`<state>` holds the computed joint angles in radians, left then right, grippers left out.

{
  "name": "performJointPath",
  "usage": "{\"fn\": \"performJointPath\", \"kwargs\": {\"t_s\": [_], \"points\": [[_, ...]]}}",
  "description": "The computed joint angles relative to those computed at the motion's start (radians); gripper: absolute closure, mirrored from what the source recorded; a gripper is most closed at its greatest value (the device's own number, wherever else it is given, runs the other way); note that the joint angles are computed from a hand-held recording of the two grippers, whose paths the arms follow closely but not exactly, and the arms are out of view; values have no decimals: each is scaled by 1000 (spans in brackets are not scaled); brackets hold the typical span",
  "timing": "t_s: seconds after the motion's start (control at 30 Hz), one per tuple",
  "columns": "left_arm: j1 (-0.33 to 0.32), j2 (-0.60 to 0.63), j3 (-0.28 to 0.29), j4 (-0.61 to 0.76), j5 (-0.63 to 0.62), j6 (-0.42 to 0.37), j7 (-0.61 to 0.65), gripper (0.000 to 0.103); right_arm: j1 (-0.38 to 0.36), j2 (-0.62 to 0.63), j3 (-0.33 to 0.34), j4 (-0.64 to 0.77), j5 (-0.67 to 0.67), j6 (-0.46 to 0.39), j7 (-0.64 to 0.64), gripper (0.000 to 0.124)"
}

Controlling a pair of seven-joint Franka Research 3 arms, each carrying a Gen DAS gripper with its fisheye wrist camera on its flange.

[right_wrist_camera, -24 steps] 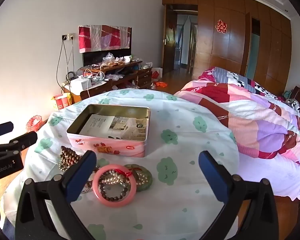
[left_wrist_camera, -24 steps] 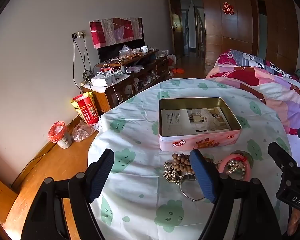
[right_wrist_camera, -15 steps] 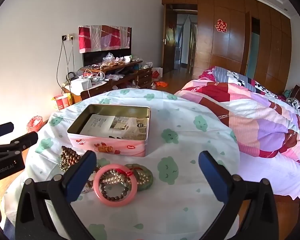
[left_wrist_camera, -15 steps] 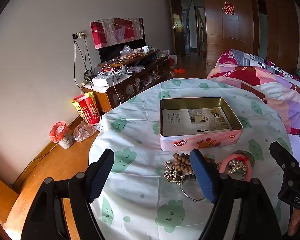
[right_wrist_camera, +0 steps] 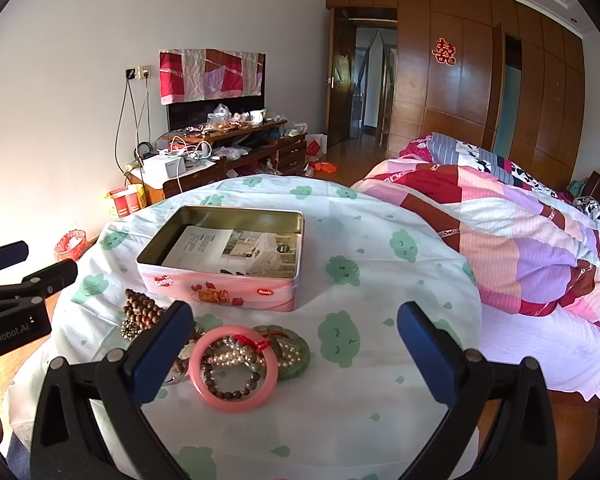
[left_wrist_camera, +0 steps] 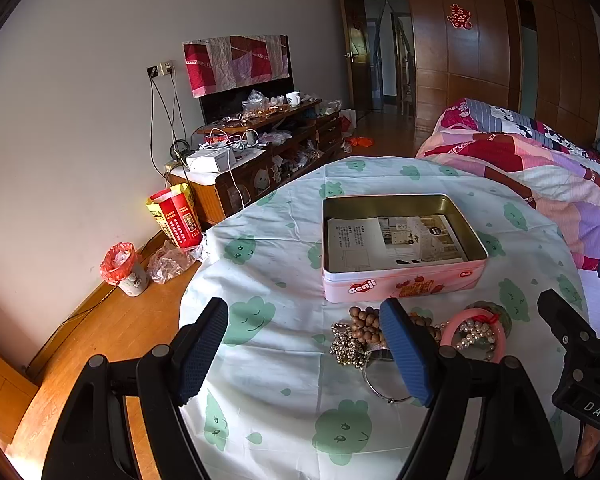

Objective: Organize jewelry
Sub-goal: 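Move both tools toward the jewelry pile beside the pink tin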

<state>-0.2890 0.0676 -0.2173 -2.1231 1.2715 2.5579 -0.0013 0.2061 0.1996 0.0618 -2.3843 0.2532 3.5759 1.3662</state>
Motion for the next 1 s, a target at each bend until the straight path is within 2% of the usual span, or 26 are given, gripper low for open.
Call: {"fn": "performJointPath", "kwargs": {"t_s": [1.0], "points": [[1,1,2,-4,-1,2,0,25,11,6,-3,-2,10,-1,-5,21]]}}
